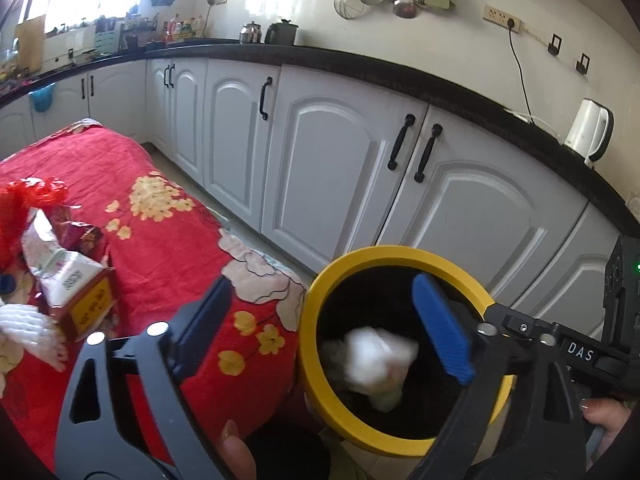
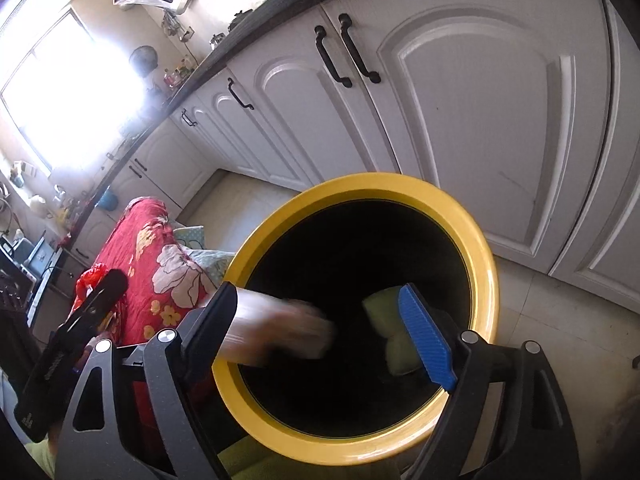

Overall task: Collect trash
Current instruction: 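Open both tools to drop the bags into the bin, then move both tools back over the table toward the remaining trash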

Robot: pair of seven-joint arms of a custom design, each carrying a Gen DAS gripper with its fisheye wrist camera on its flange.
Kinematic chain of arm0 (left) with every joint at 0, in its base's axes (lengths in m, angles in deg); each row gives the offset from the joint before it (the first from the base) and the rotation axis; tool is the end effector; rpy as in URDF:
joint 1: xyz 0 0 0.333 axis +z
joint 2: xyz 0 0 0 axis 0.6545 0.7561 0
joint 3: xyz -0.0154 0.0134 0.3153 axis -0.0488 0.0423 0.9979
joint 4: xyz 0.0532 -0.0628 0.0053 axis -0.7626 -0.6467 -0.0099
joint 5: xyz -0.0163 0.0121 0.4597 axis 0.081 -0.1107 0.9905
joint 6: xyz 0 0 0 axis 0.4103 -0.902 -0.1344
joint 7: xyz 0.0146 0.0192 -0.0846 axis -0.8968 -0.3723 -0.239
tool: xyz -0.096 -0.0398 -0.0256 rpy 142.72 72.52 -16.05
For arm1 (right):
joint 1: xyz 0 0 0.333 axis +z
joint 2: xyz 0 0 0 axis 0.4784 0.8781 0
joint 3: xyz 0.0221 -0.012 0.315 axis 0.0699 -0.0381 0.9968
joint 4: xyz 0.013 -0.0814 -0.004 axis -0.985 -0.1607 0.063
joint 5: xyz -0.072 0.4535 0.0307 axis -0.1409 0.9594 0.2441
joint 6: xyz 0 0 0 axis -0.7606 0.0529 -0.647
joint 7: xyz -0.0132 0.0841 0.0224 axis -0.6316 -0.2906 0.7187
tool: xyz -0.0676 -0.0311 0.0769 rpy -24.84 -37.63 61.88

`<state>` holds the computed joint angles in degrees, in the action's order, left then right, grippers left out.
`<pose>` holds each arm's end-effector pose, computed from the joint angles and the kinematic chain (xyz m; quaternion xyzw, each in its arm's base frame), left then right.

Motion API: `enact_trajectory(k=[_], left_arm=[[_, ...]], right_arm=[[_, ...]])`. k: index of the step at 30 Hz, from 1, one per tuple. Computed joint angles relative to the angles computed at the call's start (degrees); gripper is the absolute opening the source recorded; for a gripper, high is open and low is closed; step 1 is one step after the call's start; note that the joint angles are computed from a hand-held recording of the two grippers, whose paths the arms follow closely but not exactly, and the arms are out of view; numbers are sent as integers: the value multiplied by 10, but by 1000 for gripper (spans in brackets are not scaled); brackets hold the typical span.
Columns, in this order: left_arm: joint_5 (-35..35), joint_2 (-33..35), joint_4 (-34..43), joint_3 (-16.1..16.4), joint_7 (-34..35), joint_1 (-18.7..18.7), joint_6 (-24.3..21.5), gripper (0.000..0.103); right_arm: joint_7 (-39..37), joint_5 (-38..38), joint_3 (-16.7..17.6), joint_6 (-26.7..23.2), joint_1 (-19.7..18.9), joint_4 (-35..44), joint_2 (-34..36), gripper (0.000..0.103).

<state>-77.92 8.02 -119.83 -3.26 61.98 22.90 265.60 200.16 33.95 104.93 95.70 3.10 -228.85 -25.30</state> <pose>0.5398 -0.3033 0.3884 -0.5306 0.7080 -0.4279 0.1847 0.4519 0.2476 0.3671 -0.4842 0.7694 -0.1432 0.3911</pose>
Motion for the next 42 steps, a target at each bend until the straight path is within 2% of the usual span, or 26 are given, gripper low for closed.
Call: enact_trajectory(k=[1, 3, 5, 8, 10, 16, 23, 31, 42], left_arm=[[21, -4, -4, -17, -22, 23, 2, 90], [32, -14, -13, -21, -41, 34, 6, 92], [-11, -27, -22, -4, -11, 16, 10, 92], [-58, -42, -34, -5, 19, 17, 16, 92], [-102, -53, -42, -14, 51, 24, 20, 92], [-162, -85, -67, -49, 91, 61, 39, 92], [-153, -115, -93, -51, 74, 79, 44, 92], [-140, -153, -125, -64, 52, 115, 45, 92], [-116, -194, -156, -62, 10, 147, 49, 92]], right_arm=[[1, 0, 5, 0, -3, 0, -5, 81], [6, -2, 15, -6, -9, 2, -17, 81], [12, -6, 29, -4, -20, 4, -30, 81], [14, -12, 46, -1, -32, 11, -42, 82], [13, -13, 54, 1, -37, 15, -50, 82], [3, -19, 76, -1, -51, 32, -68, 84], [-10, -23, 100, 3, -65, 53, -78, 84], [-38, -23, 145, 9, -95, 87, -82, 85], [-81, -28, 208, 8, -141, 138, -68, 85]])
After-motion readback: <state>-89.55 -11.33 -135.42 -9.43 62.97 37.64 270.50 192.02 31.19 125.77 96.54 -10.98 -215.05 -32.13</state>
